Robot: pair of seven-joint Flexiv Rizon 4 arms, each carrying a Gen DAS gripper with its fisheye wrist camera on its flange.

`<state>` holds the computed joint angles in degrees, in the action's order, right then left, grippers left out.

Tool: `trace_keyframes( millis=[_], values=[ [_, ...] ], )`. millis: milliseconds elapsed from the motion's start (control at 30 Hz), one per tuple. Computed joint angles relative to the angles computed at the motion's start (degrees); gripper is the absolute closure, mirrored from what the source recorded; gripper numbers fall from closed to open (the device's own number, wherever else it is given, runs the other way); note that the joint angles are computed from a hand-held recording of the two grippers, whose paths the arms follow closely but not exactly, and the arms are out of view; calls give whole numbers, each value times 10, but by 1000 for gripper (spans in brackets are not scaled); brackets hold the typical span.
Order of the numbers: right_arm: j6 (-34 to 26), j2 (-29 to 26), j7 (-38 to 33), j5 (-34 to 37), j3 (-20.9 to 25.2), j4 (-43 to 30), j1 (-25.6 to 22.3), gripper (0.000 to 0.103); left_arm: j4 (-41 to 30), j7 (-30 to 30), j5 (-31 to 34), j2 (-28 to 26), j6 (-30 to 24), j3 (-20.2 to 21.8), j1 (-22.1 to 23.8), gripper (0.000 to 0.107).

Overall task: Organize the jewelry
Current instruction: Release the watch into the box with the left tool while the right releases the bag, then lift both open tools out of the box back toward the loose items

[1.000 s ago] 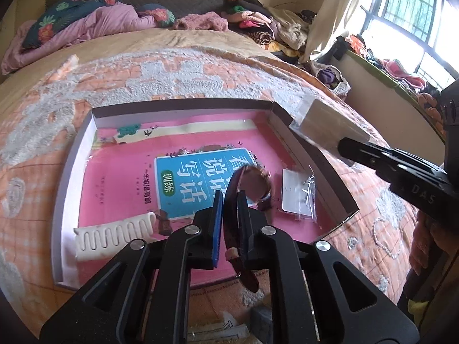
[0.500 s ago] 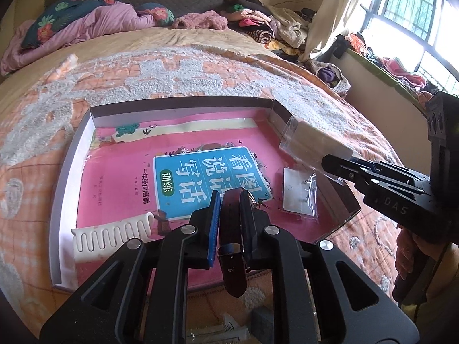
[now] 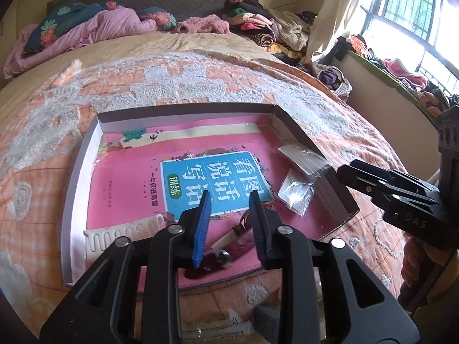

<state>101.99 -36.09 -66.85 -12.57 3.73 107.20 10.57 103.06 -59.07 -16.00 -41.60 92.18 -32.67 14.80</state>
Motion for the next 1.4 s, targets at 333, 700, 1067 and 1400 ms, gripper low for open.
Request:
trace_keyframes(
  millis=[333, 700, 1067, 1400],
  values=[
    [48, 29, -2, 25, -24, 37, 24, 26, 18, -13, 10, 21, 20, -6, 11, 44],
    [81, 55, -12, 63, -55, 71, 57, 11, 40, -54, 41, 51, 49, 0, 20, 13],
    [105, 87, -38, 83, -52, 103, 64, 11, 73, -79, 80, 65, 69, -42, 68, 13],
    [115, 110, -63, 95, -46, 128, 70, 11, 101, -118, 121, 81, 89, -72, 108, 13]
  ],
)
